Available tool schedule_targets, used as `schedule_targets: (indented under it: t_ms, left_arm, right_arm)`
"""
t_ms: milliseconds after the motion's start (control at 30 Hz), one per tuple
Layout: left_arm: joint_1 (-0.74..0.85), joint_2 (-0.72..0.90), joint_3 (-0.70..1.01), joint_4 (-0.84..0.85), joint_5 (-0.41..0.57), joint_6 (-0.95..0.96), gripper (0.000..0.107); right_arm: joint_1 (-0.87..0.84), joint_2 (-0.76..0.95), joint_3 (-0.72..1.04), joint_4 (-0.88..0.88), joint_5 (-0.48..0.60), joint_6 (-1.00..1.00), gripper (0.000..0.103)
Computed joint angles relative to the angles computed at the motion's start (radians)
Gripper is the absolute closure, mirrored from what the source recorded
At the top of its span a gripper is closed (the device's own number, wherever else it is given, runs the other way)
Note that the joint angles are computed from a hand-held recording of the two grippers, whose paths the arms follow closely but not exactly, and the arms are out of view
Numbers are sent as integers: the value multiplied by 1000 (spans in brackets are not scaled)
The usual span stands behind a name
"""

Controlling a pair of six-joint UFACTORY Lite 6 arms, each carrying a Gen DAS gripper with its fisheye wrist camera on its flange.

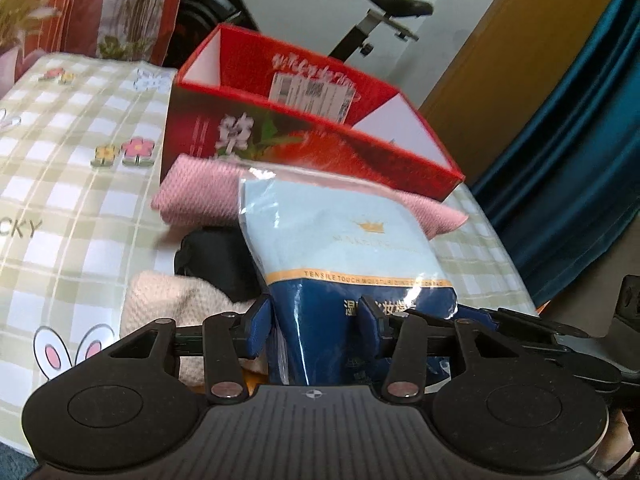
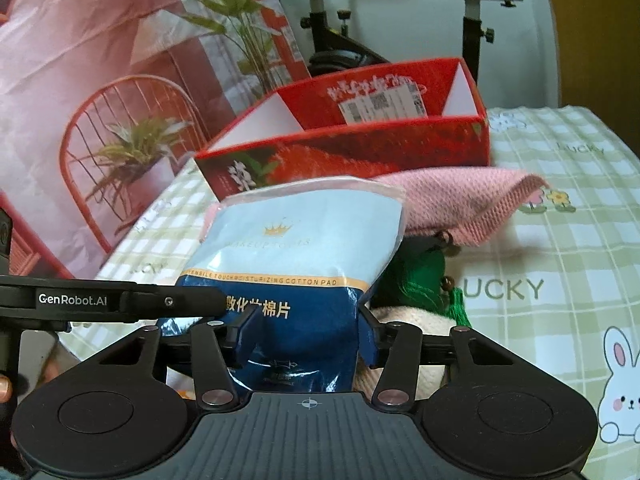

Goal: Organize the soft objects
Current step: 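Close both grippers on the blue-and-white cotton pad bag, then lift the cotton pad bag with both grippers and lower it into the red box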

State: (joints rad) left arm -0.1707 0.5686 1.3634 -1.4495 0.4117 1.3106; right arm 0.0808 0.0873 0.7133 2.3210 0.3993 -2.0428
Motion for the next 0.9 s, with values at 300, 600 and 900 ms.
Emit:
schedule_targets:
  t_ms: [300, 600, 900]
  left_arm:
    - [0, -109, -80, -171, 4, 193, 59]
    - [7, -203, -172, -341, 37, 392, 59]
    - [29, -149, -85, -339, 69, 383, 59]
  right_arm:
    - [20, -105, -4, 7, -28, -11, 58]
    - [69, -213, -23, 198, -88, -239, 58]
    - [34, -187, 51, 78, -78, -161, 61]
